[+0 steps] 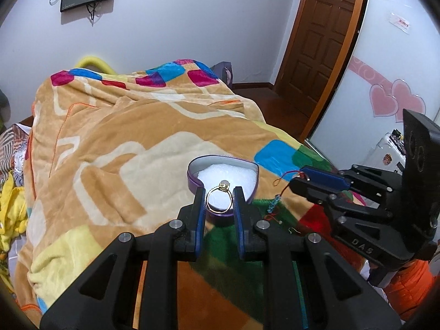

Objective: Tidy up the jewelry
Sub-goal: 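Lower the ring into the tin with the left tool while the right tool lowers the earring in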

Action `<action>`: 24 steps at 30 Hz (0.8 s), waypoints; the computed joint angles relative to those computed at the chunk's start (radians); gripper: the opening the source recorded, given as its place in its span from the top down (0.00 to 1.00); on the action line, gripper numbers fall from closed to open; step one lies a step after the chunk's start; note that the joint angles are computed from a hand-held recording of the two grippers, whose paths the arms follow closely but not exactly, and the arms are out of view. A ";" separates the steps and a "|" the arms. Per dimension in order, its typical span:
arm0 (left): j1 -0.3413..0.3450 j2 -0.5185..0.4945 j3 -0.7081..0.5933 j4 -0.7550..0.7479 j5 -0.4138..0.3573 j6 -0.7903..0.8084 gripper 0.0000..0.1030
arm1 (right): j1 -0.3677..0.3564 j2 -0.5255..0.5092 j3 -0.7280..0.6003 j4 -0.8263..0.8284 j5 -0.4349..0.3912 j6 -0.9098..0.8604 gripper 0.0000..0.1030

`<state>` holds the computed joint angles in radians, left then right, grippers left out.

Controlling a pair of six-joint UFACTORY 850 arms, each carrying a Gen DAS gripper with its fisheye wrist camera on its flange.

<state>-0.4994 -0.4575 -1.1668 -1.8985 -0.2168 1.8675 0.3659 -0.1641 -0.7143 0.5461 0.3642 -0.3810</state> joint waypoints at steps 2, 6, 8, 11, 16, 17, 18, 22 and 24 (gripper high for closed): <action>0.001 -0.015 -0.017 0.044 -0.001 -0.040 0.82 | -0.007 -0.013 -0.010 -0.024 -0.007 0.015 0.83; 0.004 -0.051 -0.061 0.164 -0.003 -0.149 0.82 | -0.021 -0.048 -0.038 -0.085 -0.023 0.060 0.83; 0.007 -0.068 -0.082 0.237 -0.013 -0.216 0.82 | -0.029 -0.059 -0.051 -0.114 -0.033 0.082 0.83; 0.010 -0.097 -0.118 0.367 -0.031 -0.337 0.82 | -0.037 -0.079 -0.071 -0.137 -0.045 0.090 0.83; 0.011 -0.138 -0.166 0.495 -0.051 -0.457 0.82 | -0.049 -0.106 -0.101 -0.208 -0.075 0.137 0.83; 0.012 -0.144 -0.174 0.510 -0.057 -0.472 0.82 | -0.049 -0.110 -0.106 -0.212 -0.080 0.134 0.83; 0.013 -0.151 -0.182 0.523 -0.062 -0.486 0.82 | -0.050 -0.113 -0.110 -0.212 -0.083 0.130 0.83; 0.015 -0.176 -0.213 0.569 -0.084 -0.535 0.82 | -0.055 -0.127 -0.128 -0.239 -0.100 0.142 0.82; 0.016 -0.185 -0.223 0.583 -0.096 -0.551 0.82 | -0.058 -0.131 -0.133 -0.257 -0.108 0.156 0.82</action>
<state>-0.4831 -0.6420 -1.3901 -1.3159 -0.3131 1.3166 0.3079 -0.2952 -0.8469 0.2888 0.2557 -0.2248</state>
